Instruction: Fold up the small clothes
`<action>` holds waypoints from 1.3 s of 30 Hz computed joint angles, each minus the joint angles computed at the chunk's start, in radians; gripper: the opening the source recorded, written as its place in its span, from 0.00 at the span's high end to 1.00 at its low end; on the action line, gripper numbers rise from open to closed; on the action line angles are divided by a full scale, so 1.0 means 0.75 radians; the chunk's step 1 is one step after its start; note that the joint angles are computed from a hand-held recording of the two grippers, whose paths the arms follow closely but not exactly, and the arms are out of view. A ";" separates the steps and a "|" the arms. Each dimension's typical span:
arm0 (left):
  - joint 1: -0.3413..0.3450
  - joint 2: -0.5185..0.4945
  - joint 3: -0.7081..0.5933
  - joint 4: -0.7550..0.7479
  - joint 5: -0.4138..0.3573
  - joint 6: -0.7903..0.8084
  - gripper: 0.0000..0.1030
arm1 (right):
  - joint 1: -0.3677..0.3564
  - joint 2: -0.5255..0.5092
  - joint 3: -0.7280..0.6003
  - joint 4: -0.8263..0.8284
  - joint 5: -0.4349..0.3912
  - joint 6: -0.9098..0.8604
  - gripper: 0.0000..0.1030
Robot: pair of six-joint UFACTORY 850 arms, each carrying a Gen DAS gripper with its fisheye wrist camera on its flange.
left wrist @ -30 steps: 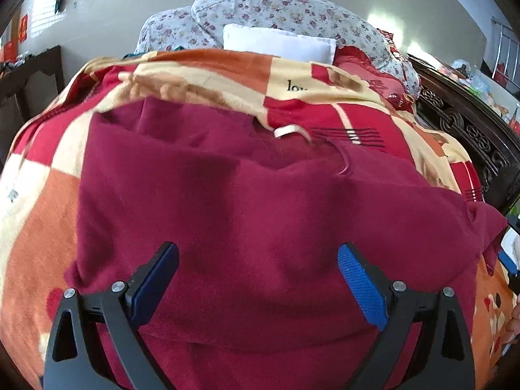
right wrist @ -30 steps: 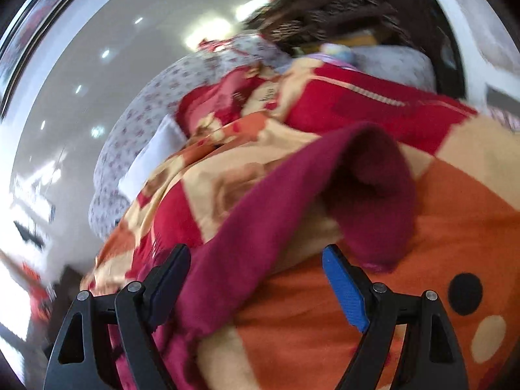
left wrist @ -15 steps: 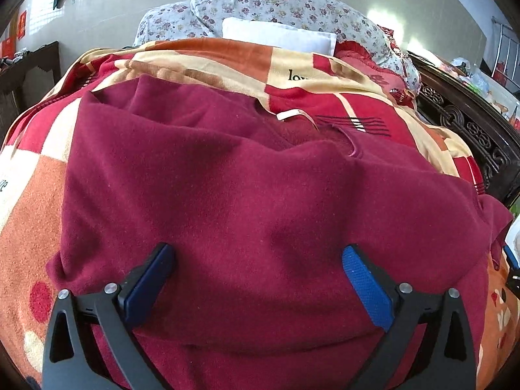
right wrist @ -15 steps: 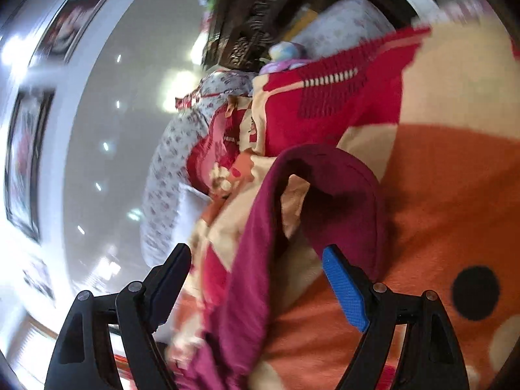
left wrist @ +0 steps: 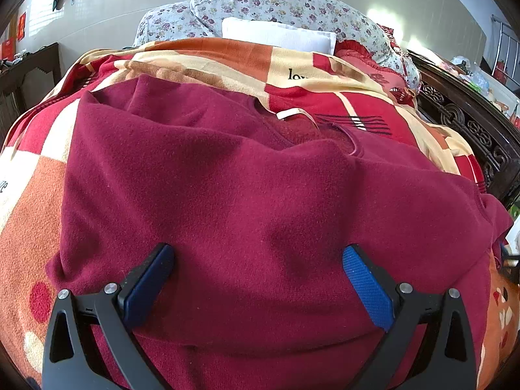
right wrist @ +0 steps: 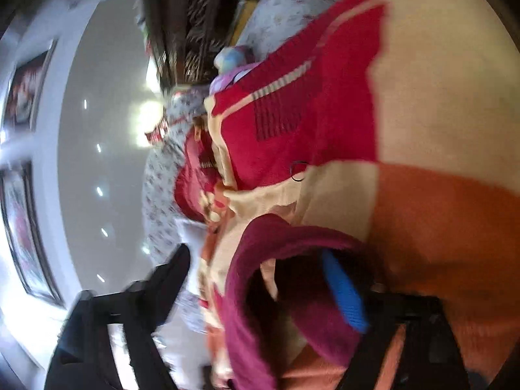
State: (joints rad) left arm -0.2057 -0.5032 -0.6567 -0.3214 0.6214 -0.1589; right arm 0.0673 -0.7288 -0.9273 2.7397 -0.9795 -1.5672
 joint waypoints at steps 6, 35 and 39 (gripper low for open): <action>0.000 0.000 0.002 0.007 0.004 -0.008 0.00 | 0.108 0.177 0.068 0.296 0.178 -0.598 0.92; 0.287 0.119 0.192 0.566 0.371 -0.608 0.00 | 0.693 0.029 -0.256 -0.121 0.407 -1.110 0.33; 0.285 0.109 0.173 0.544 0.328 -0.599 0.00 | 0.719 0.009 -0.308 0.086 0.443 -1.313 0.31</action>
State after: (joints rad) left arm 0.0082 -0.4215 -0.5272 0.0866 0.8676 -0.6083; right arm 0.6066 -0.7218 -1.1580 2.8039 -0.6474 -2.5522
